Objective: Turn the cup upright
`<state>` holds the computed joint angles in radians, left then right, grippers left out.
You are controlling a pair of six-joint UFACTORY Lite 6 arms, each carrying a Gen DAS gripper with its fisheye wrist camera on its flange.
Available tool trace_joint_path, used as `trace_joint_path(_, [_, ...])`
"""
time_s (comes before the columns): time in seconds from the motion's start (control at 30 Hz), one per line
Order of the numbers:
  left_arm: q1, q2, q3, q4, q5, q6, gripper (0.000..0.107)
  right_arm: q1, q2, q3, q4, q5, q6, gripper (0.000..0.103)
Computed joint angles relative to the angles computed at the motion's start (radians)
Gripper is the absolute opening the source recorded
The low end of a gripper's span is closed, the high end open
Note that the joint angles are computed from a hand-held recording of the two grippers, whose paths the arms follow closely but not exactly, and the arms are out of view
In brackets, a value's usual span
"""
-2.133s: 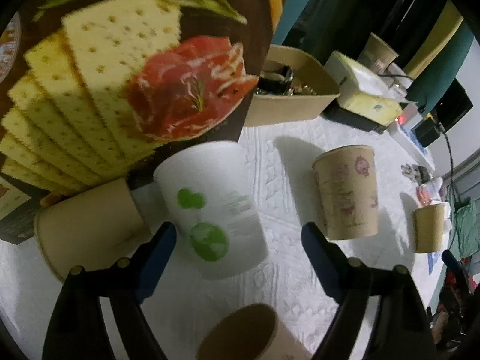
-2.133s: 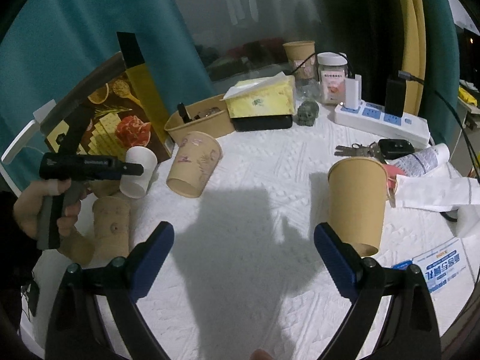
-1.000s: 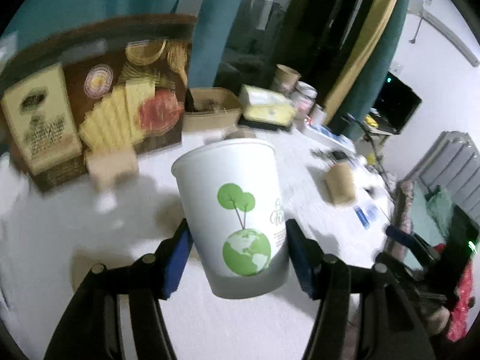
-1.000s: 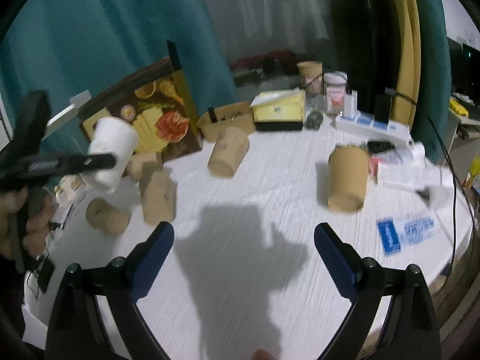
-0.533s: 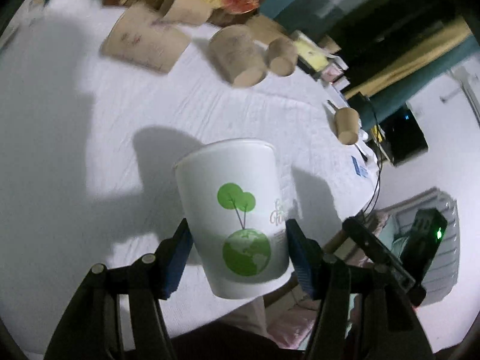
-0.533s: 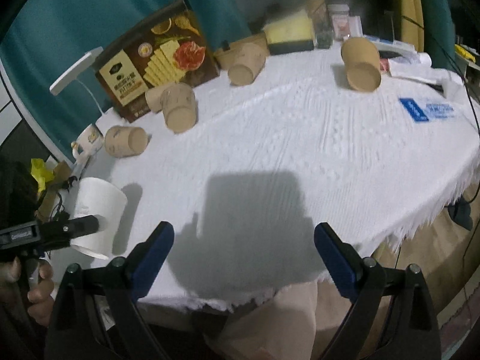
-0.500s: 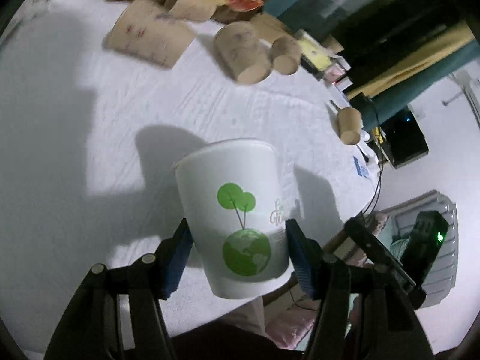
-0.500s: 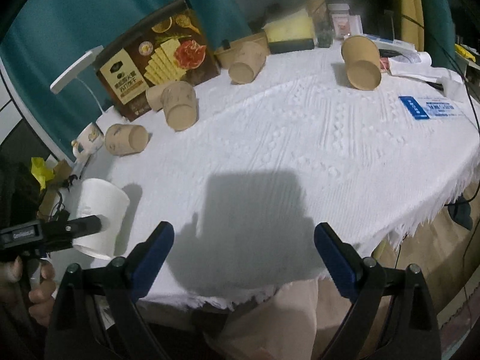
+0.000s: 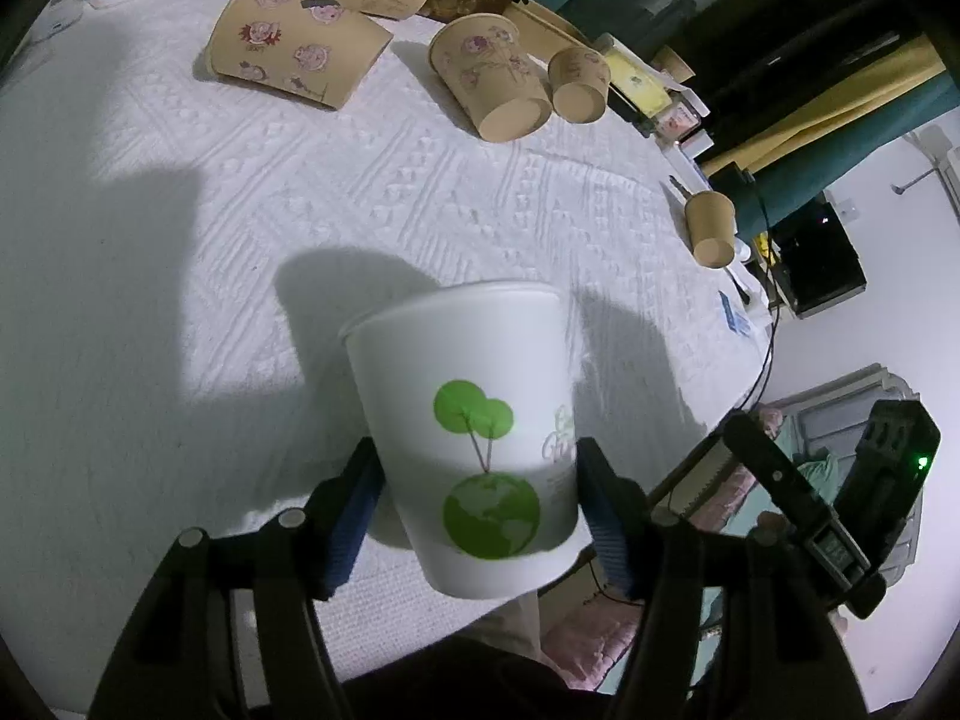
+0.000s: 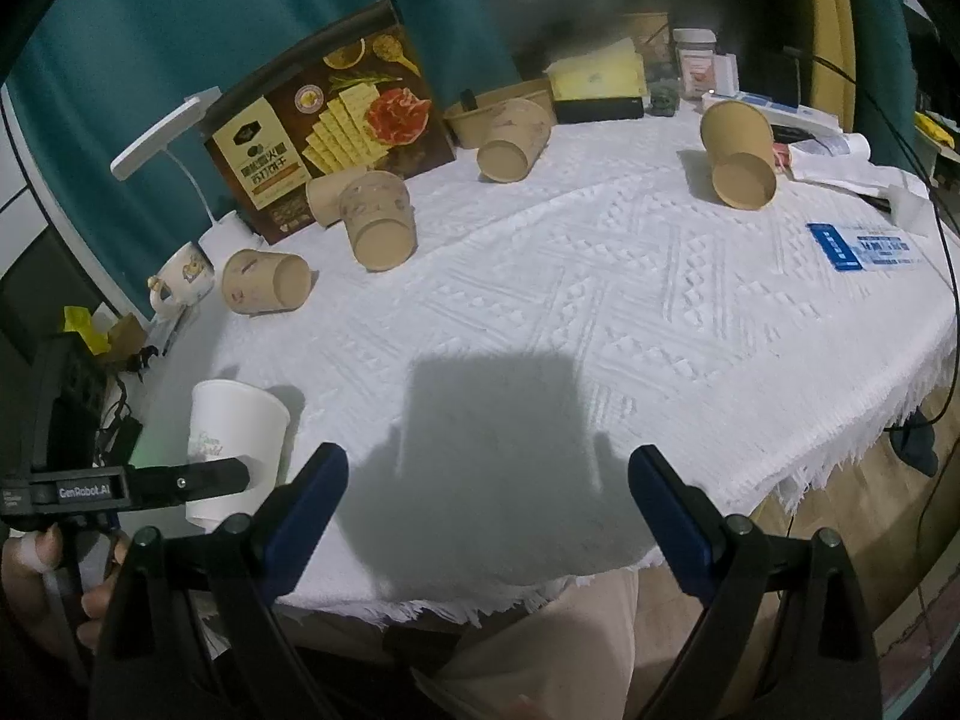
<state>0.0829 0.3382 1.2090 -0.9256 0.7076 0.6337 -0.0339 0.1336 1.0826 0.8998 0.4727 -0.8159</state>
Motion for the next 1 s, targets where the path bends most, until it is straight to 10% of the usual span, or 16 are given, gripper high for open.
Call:
trace_joint_path(0.47, [0.156,-0.174,-0.072,-0.089,0.05,0.147,0.085,0.113,0.087,0.175,-0.198,0.03,0.198,0.093])
trace_joint_path(1.0, [0.577,-0.262,-0.223,-0.237,0.007,0.537,0.085,0.422,0.722,1.076,-0.472,0.554,0.589,0.093])
